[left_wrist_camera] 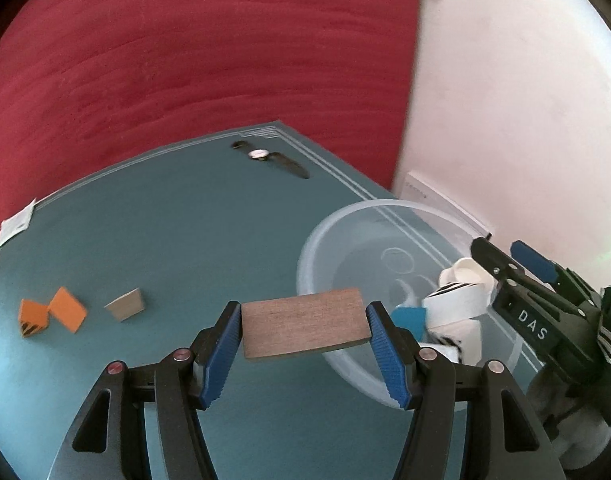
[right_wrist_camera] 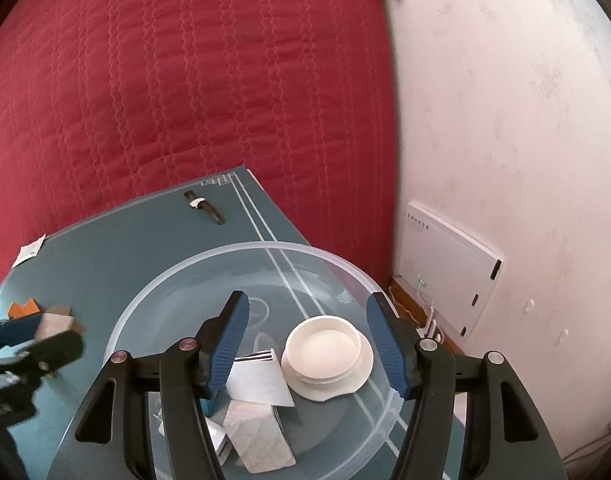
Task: Organize rigid objects
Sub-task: 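Lower the brown block into the bowl and open the left gripper, then withdraw both grippers from the bowl toward the small beige blocks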
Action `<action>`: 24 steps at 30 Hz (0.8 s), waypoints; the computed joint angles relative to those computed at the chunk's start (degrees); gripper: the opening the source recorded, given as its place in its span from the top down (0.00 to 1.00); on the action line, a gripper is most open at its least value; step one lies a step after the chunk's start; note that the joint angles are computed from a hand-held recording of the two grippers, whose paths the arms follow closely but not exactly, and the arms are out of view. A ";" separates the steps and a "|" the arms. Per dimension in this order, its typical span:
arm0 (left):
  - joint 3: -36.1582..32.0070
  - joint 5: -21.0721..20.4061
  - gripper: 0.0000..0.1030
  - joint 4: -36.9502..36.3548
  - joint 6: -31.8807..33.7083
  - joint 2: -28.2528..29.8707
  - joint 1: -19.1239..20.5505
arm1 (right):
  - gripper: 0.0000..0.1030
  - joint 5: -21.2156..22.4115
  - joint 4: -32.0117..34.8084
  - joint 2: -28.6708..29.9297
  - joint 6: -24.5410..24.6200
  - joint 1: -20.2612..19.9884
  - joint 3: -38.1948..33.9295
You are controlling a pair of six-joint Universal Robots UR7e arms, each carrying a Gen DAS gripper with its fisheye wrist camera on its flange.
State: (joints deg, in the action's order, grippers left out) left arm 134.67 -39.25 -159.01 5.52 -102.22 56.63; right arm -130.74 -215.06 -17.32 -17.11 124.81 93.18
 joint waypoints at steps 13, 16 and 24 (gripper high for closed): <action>1.18 -0.84 0.13 -5.14 2.88 2.74 0.76 | 0.39 0.49 0.64 -0.12 0.59 -0.08 -0.03; 1.01 0.02 0.13 -5.02 2.25 2.73 1.19 | 0.39 0.34 0.91 -0.09 0.71 0.08 -0.01; 2.10 3.42 0.11 -1.88 -0.62 -0.20 0.66 | 0.39 -0.11 0.82 -0.04 0.56 0.74 0.66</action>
State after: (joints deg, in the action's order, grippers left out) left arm 136.77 -35.84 -160.89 4.90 -102.42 57.29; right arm -130.85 -214.23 -17.35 -16.55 125.55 93.84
